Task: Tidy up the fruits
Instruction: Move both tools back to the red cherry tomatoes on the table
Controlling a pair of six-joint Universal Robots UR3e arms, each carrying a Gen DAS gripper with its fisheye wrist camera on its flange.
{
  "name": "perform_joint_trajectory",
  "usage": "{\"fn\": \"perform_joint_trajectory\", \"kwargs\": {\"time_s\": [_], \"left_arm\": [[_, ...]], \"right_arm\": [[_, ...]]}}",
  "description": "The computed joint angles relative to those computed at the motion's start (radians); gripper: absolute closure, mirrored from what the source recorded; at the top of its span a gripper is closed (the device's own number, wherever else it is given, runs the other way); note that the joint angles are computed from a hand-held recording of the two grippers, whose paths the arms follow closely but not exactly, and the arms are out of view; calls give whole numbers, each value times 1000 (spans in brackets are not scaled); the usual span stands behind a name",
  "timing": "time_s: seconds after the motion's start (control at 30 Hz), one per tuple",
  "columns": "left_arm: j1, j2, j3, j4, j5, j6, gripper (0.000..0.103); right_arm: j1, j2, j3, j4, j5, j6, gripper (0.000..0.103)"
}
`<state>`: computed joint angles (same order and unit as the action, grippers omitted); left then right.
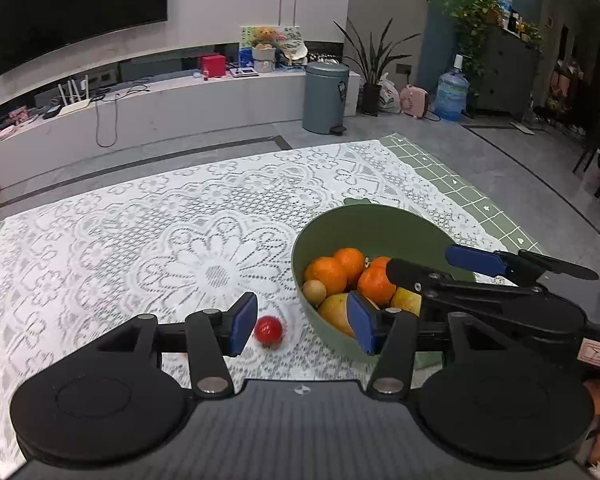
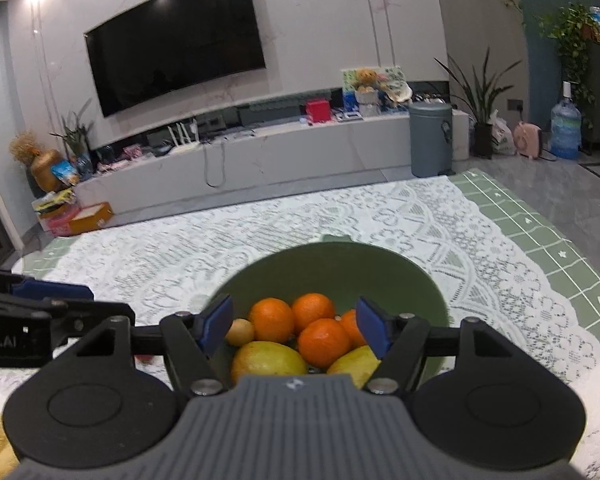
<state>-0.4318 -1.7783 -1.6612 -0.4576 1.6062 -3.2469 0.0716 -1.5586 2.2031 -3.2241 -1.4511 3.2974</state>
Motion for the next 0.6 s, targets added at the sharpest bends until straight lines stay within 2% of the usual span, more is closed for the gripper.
{"fn": "perform_joint_trajectory", "kwargs": {"time_s": [0.2,0.37,0.6], "left_arm": [[11,147,-124,-15,-10,-41,42],[9,287,-176,-85,-17,-72,42],[-15,413,-234,-161,62,-105,39]], "right_arm": [[46,-51,40,-18,31,3,37],[98,-51,50,-32,37,-16,37],[141,-64,73,-23,79,-27,37]]}}
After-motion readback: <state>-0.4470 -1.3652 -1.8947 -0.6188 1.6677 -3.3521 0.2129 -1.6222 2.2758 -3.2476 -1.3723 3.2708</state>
